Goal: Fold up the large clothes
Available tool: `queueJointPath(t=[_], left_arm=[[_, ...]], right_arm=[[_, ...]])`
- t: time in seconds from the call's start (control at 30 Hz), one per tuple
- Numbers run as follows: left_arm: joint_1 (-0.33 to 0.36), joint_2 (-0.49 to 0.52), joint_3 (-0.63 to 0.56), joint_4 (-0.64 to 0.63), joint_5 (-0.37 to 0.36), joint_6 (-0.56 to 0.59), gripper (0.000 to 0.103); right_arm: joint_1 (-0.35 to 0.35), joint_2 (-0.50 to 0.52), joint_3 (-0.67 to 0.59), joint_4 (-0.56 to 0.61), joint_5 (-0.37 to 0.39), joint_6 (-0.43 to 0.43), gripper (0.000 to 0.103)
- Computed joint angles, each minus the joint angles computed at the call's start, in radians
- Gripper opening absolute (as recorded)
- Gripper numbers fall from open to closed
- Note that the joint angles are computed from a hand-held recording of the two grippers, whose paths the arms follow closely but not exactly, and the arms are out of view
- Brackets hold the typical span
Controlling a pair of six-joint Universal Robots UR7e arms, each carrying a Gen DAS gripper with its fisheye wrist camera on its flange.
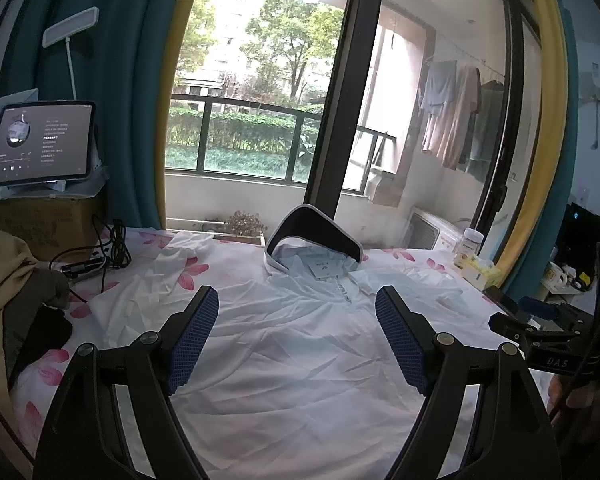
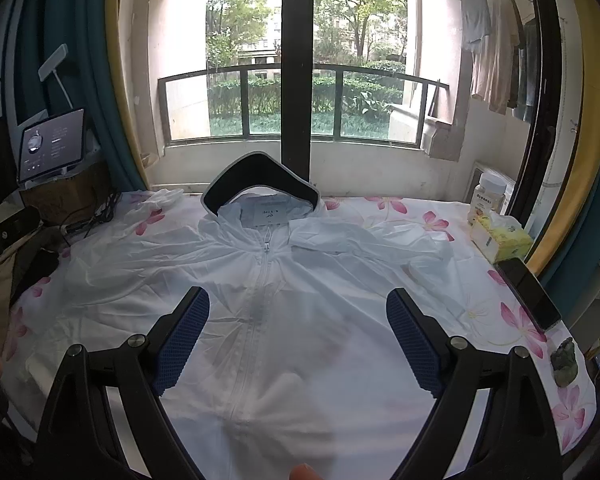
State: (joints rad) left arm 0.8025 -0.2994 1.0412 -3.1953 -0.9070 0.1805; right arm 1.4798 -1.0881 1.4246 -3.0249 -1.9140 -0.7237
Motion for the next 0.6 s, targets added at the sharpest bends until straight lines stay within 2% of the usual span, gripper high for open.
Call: queueJointPath(t=[0.33,0.6], left_arm=[[0.009,0.022,-0.046,0.04,0.003,-0.001,0.083],[0.031,0.083,-0.172,0.149,0.004,-0.003,0.083]], right_arm=[[0.002,0.021,-0.029,0.021,-0.01,0.001,0.09],[-0.008,0.065,-0.098,0.065,-0.033,0.01,0.09]])
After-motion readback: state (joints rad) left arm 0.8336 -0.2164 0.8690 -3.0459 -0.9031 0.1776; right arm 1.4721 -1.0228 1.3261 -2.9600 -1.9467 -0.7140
